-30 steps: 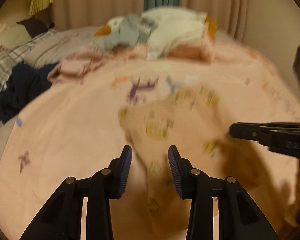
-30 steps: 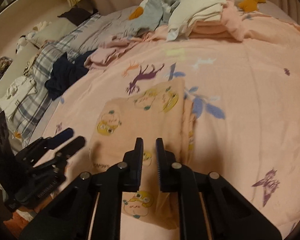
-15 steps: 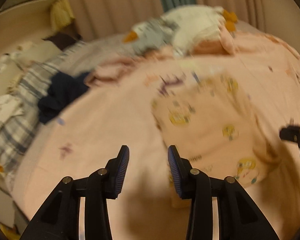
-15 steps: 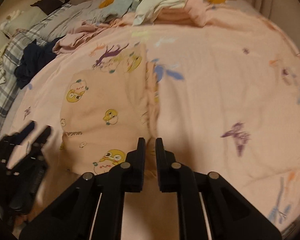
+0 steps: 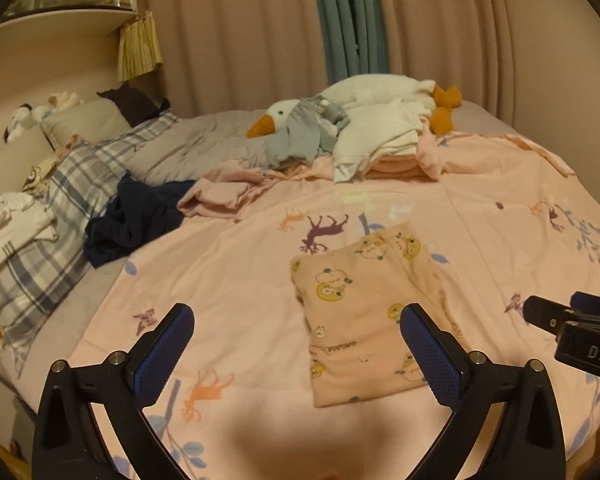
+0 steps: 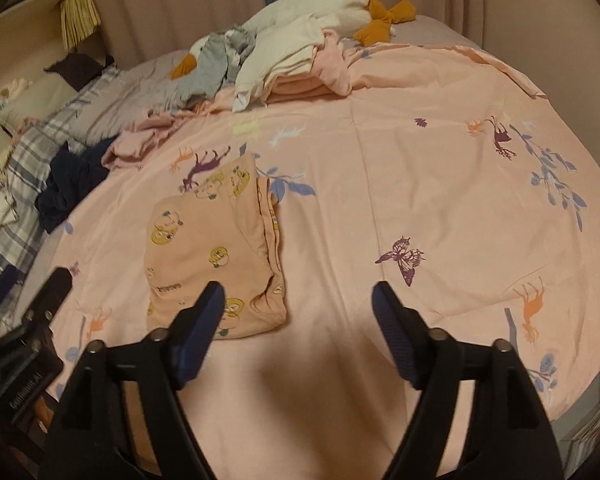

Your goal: Fold small clothes

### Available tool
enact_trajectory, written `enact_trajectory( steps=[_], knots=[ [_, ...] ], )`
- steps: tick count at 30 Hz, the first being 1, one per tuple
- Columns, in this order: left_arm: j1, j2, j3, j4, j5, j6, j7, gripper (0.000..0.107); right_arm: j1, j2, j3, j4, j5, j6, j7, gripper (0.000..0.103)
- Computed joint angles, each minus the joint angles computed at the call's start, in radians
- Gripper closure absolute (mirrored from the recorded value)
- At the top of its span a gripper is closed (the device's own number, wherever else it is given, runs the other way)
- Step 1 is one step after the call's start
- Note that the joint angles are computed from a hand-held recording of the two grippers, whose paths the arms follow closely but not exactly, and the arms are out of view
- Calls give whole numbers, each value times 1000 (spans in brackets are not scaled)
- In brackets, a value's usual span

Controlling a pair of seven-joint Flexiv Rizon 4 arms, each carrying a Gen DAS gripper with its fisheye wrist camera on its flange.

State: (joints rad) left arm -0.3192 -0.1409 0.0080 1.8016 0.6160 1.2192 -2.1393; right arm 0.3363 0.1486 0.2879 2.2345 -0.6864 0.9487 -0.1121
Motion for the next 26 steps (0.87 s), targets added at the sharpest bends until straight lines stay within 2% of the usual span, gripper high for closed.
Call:
enact_trajectory(
  steps=[4,8,9,13,18,23,26],
  knots=[
    [3,16,-6,17,-21,3,1,5,-2,17,13,7,-38,-3,19,8],
    [33,29,-32,75,-169,46,121,5,15,23,28,-8,-54,-72,-4,3],
    [30,32,-33,79,-175,44,130,5,19,22,29,-11,-54,-82,-13,2],
    [11,36,-29,56,-118,-2,101,5,31,27,30,-17,-35,-106,-25,1],
    [22,37,-39,75,-171,18,130,5,35,38,37,-15,-41,-135,-11,1],
    [6,41,-28,55,-93,-14,64,5,35,41,34,-14,-29,-148,-5,1],
    [16,45,-35,69,-116,6,83,5,34,43,33,-12,-22,-144,-1,1]
  ],
)
